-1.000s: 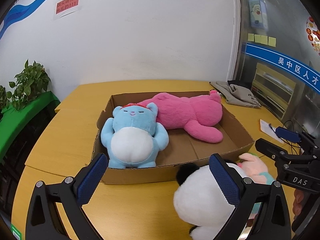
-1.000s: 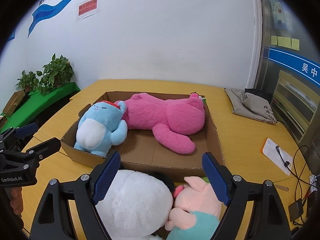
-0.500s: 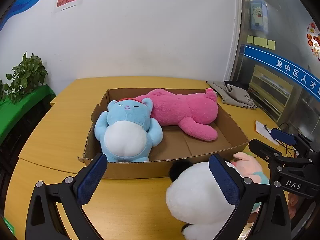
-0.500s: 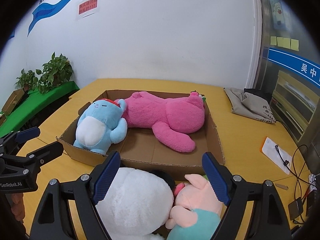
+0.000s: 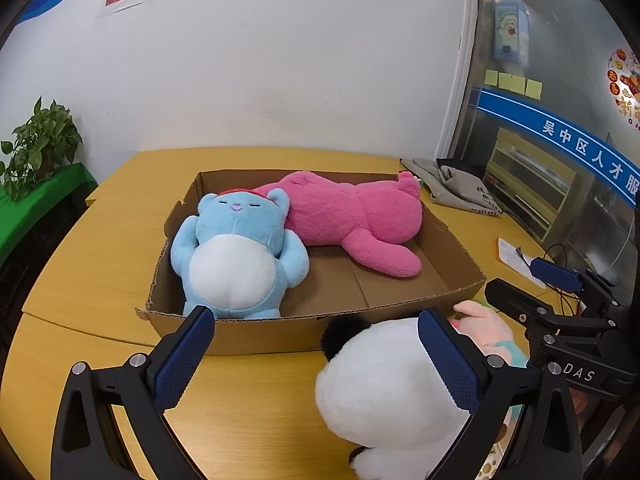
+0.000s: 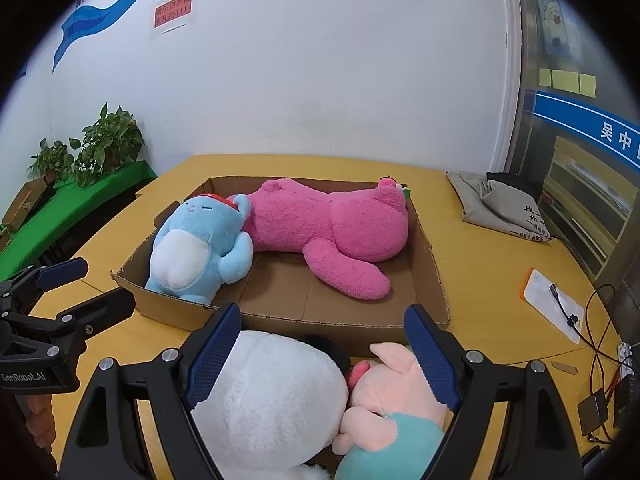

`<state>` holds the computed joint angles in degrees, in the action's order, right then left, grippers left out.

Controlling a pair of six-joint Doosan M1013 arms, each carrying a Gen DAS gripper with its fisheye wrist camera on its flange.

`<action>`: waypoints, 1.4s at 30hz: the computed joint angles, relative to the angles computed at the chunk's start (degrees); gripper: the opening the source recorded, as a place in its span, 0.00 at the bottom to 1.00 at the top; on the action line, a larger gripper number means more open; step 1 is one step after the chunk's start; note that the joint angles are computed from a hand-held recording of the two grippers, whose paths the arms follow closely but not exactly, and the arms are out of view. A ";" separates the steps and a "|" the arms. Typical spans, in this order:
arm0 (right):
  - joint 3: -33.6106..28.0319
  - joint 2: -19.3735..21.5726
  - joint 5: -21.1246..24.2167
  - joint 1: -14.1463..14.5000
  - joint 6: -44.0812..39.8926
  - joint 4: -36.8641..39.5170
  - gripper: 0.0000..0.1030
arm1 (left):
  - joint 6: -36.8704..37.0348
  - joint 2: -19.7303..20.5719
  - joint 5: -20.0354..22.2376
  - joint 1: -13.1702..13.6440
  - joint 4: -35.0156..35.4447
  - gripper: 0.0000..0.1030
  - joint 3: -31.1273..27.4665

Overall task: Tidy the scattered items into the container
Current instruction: 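Move both grippers toward the white panda plush on the table, then close the left gripper on the white panda while the right gripper grips it too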

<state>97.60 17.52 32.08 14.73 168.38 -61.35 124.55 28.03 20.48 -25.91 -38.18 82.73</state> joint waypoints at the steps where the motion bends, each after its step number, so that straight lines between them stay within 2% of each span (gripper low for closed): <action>1: 0.07 -0.05 0.18 -0.03 -0.03 0.07 0.81 | 0.53 0.11 0.42 0.04 -0.77 1.00 -0.11; 7: 0.77 -0.46 0.75 -0.47 0.91 -0.35 0.81 | 3.93 0.64 2.20 -0.11 -3.38 1.00 -0.40; 14: 1.37 -0.10 -2.01 -0.97 0.38 -0.35 0.81 | 8.65 1.40 7.13 1.07 -10.11 1.00 -0.47; 20: 1.46 0.20 -2.52 -0.98 -0.90 -0.17 0.81 | 8.48 2.36 8.42 1.15 -11.50 1.00 -0.91; 25: 2.05 -0.11 -1.89 -1.49 -0.28 -0.52 0.81 | 7.28 3.80 11.11 1.05 -10.97 1.00 -2.02; 31: 2.14 0.24 -1.12 -2.16 0.34 0.18 0.81 | 9.33 4.52 13.04 1.14 -13.26 1.00 -2.47; 37: 3.11 0.05 -4.40 -2.68 0.37 -1.19 0.81 | 10.63 6.15 17.43 1.52 -15.22 1.00 -4.15; 38: 3.49 -0.11 -5.66 -2.99 -0.96 -0.21 0.81 | 9.03 6.65 18.25 1.37 -13.30 0.98 -4.84; 39: 3.82 -0.23 -7.02 -3.36 -3.15 1.64 0.81 | 7.95 7.13 19.17 1.18 -11.40 0.93 -5.48; 42: 4.51 -0.16 -10.07 -4.22 -16.26 12.32 0.81 | 10.08 8.53 23.83 1.83 -14.68 0.88 -6.68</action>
